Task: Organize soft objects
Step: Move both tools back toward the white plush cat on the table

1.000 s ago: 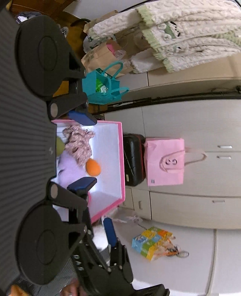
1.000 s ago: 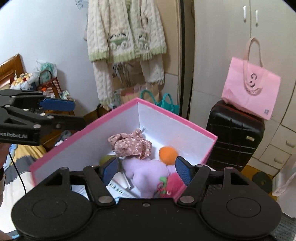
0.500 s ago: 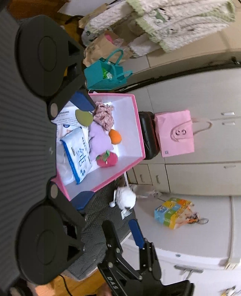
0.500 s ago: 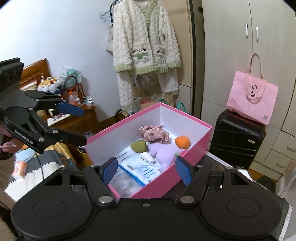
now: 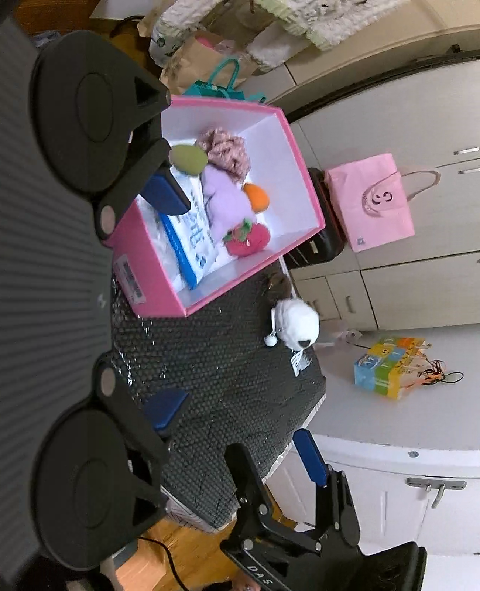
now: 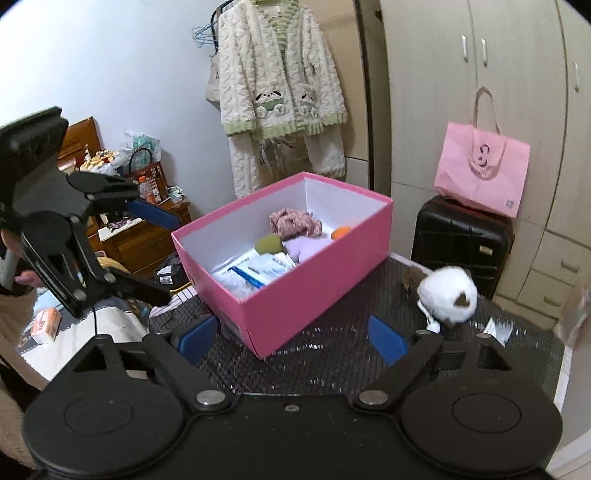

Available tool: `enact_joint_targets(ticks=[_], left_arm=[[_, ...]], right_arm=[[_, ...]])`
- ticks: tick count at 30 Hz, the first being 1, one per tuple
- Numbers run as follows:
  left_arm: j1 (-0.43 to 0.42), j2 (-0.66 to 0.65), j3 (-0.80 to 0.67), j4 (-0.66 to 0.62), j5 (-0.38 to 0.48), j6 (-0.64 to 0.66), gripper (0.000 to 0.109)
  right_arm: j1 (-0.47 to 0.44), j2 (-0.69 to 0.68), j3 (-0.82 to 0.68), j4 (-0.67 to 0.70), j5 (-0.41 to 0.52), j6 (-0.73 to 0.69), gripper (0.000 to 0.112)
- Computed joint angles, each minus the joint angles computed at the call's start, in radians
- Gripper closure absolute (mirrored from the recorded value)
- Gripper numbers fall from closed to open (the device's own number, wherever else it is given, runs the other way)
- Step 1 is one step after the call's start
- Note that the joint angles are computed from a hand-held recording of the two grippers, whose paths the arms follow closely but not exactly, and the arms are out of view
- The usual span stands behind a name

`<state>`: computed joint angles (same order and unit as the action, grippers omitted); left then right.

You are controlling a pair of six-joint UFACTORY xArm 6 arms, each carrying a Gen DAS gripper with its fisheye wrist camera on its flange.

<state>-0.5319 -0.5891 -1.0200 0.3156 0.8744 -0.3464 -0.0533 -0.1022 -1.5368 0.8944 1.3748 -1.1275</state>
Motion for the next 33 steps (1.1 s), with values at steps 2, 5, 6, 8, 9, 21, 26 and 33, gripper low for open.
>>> enact_joint_targets(ticks=[2,5,6,8,9,21,26,33], left_arm=[[-0.001,0.016,0.004,-0.033,-0.029,0.007,0.007],[-0.003,0.053,0.000,-0.064,-0.084,0.000,0.007],[-0.004,0.069,-0.004,-0.077,-0.107,0.002,0.007],[0.000,0.097,-0.010,-0.102,-0.148,0.003,0.007],[0.003,0.110,-0.012,-0.121,-0.169,0.014,0.007],[0.016,0.295,-0.080,-0.186,-0.390,-0.006,0.009],[0.020,0.395,-0.142,-0.081,-0.470,-0.146,0.009],[0.046,0.536,-0.231,0.102,-0.513,-0.410,0.010]], right_arm=[[-0.015,-0.002,0.023,0.013,-0.008,-0.018,0.020],[-0.028,-0.015,0.073,0.043,-0.062,-0.055,0.020],[-0.031,-0.014,0.082,0.052,-0.077,-0.066,0.020],[-0.021,-0.046,0.141,0.061,-0.169,-0.086,0.020],[-0.010,-0.074,0.185,0.063,-0.227,-0.116,0.020],[0.032,-0.119,0.318,0.194,-0.463,-0.403,0.020],[0.062,-0.043,0.263,0.167,-0.532,-0.362,0.020],[0.042,0.203,0.014,0.157,-0.406,-0.274,0.020]])
